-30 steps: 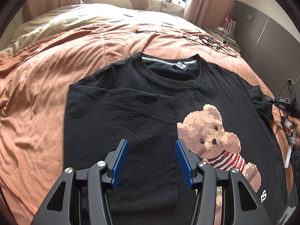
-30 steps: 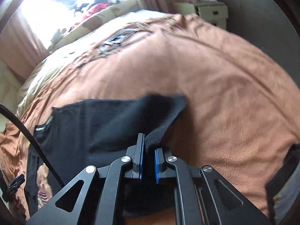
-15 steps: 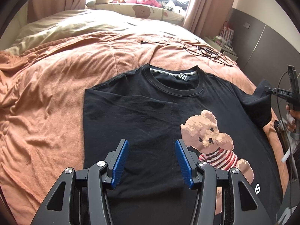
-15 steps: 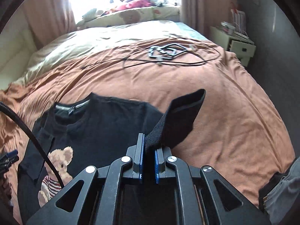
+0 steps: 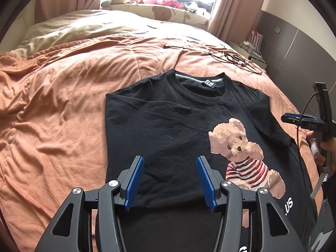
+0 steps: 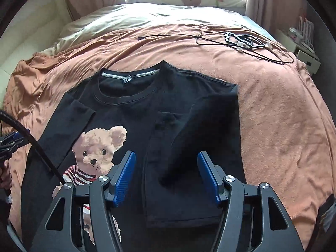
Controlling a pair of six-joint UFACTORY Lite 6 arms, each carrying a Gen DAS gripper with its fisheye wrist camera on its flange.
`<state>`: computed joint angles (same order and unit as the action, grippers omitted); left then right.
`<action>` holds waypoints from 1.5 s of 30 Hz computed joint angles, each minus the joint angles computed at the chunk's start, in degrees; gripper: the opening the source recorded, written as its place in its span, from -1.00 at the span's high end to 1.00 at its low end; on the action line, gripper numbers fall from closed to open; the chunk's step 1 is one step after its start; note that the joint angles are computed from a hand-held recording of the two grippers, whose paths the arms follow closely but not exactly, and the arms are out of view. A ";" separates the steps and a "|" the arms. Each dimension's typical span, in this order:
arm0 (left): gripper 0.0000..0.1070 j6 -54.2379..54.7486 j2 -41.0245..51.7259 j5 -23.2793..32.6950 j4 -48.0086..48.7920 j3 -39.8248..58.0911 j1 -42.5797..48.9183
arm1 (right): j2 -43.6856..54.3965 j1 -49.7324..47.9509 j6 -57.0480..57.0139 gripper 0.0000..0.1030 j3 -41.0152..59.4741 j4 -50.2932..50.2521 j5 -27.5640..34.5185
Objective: Fold small clothes
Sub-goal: 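Fold the held side over the middle, press flat, open the right gripper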
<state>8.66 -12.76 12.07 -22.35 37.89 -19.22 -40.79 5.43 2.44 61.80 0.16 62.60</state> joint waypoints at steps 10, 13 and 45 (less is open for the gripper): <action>-0.01 5.70 2.68 -2.05 -5.85 0.06 0.90 | 2.23 11.86 15.57 -0.01 -4.62 -10.04 -7.67; -0.01 8.06 3.10 -2.02 -7.18 -0.18 1.80 | 7.87 15.85 19.52 0.05 -4.50 -12.33 -11.43; -0.01 20.49 -1.44 0.74 -16.36 -5.76 9.72 | 22.04 22.30 23.29 0.10 -1.15 -11.71 -19.40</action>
